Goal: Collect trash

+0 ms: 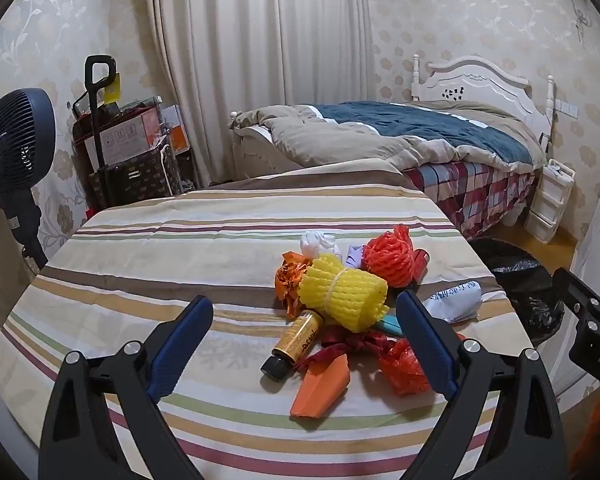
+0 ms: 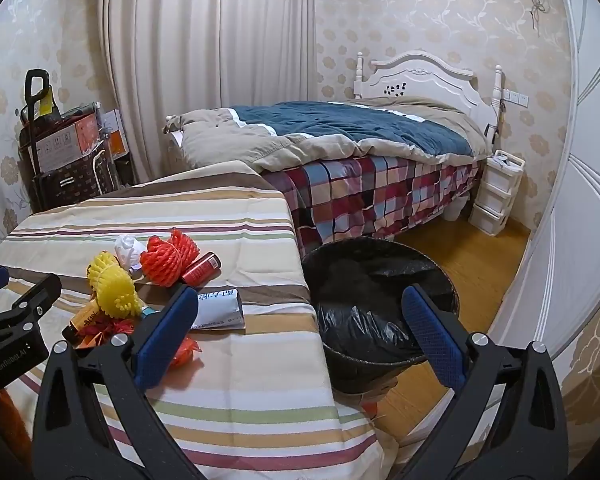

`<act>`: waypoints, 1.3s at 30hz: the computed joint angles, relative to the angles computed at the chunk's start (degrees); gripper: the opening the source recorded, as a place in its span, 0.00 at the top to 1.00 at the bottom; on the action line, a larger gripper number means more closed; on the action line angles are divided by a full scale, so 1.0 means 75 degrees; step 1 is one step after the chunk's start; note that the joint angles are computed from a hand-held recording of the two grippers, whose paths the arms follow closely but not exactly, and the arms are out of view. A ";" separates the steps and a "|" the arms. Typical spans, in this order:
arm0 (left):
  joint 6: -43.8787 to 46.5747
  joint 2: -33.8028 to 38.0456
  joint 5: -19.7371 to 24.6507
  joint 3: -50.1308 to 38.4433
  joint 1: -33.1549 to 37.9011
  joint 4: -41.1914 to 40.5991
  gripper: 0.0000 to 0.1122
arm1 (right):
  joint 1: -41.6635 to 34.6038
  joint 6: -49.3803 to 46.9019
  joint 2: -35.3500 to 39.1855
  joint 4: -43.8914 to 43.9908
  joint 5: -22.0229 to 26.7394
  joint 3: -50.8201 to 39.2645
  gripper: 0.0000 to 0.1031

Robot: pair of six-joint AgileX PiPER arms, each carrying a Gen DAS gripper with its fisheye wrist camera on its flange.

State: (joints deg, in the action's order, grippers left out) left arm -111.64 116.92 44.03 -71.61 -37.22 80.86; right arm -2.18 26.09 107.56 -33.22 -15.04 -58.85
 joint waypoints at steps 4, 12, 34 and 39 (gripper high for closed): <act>0.0049 -0.0019 -0.0014 -0.0004 -0.0001 -0.0069 0.18 | 0.0017 0.0001 0.0009 -0.0003 -0.0010 0.0014 0.03; 0.0010 0.0048 0.0045 -0.0021 -0.0053 -0.0053 0.18 | 0.0041 -0.0152 0.0049 0.0168 -0.0046 0.0031 0.03; 0.0002 -0.0020 -0.0065 0.0093 0.0032 -0.0137 0.18 | 0.0198 -0.0641 0.0060 0.0760 -0.0097 0.0186 0.03; 0.0012 0.0004 -0.0062 0.0079 0.0032 -0.0171 0.18 | 0.0312 -0.1097 0.0222 0.1280 -0.0195 0.0179 0.03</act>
